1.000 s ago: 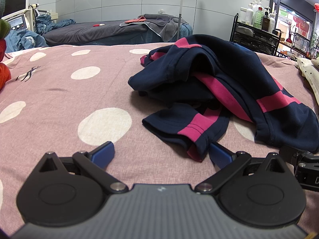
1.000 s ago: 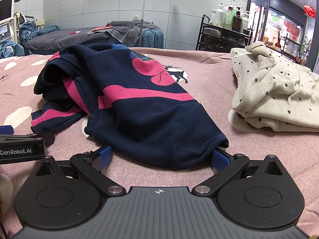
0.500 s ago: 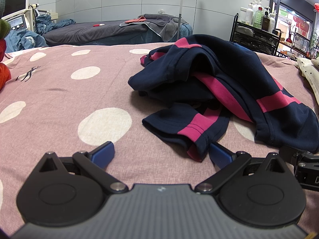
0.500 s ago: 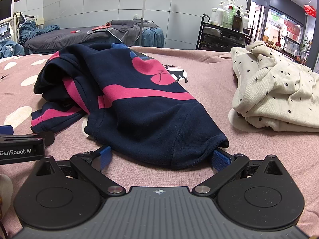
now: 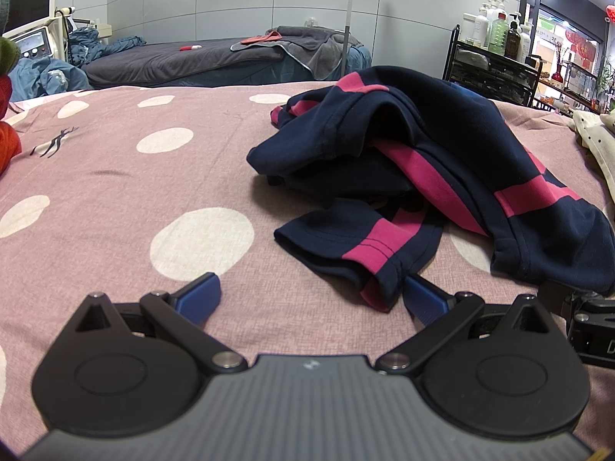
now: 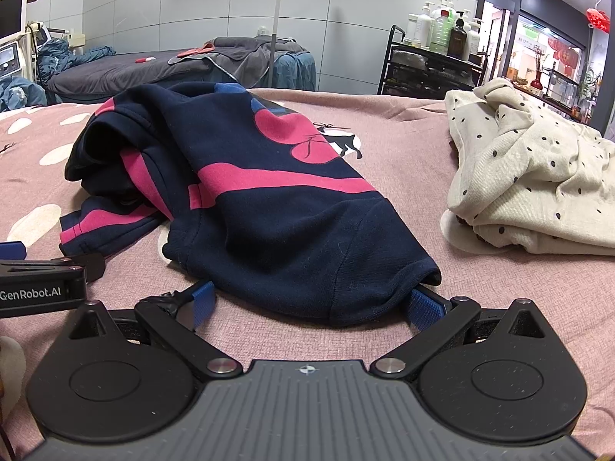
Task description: Fold small clothes
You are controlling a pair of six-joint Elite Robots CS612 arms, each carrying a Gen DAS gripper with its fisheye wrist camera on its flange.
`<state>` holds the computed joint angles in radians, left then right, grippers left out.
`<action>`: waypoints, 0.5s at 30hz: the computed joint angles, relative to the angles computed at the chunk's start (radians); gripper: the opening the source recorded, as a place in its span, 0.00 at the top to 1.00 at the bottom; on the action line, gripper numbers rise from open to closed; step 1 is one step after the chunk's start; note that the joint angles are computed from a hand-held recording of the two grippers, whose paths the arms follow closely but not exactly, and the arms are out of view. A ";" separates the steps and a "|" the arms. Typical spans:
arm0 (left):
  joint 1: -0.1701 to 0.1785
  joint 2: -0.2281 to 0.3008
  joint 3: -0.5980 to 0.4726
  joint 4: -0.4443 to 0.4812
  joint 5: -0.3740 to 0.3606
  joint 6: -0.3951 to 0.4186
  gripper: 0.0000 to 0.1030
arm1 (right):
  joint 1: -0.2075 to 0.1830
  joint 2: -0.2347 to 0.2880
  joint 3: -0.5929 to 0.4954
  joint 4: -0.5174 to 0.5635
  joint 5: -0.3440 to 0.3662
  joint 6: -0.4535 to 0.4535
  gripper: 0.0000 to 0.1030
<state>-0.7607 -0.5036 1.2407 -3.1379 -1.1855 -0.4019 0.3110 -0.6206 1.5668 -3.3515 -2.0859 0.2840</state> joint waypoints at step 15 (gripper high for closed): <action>0.002 -0.011 0.016 0.003 -0.007 0.013 0.00 | -0.001 -0.001 0.003 -0.005 0.007 0.004 0.00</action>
<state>-0.7587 -0.5147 1.2571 -3.1348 -1.1921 -0.3892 0.3095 -0.6219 1.5698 -3.3566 -2.0793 0.2878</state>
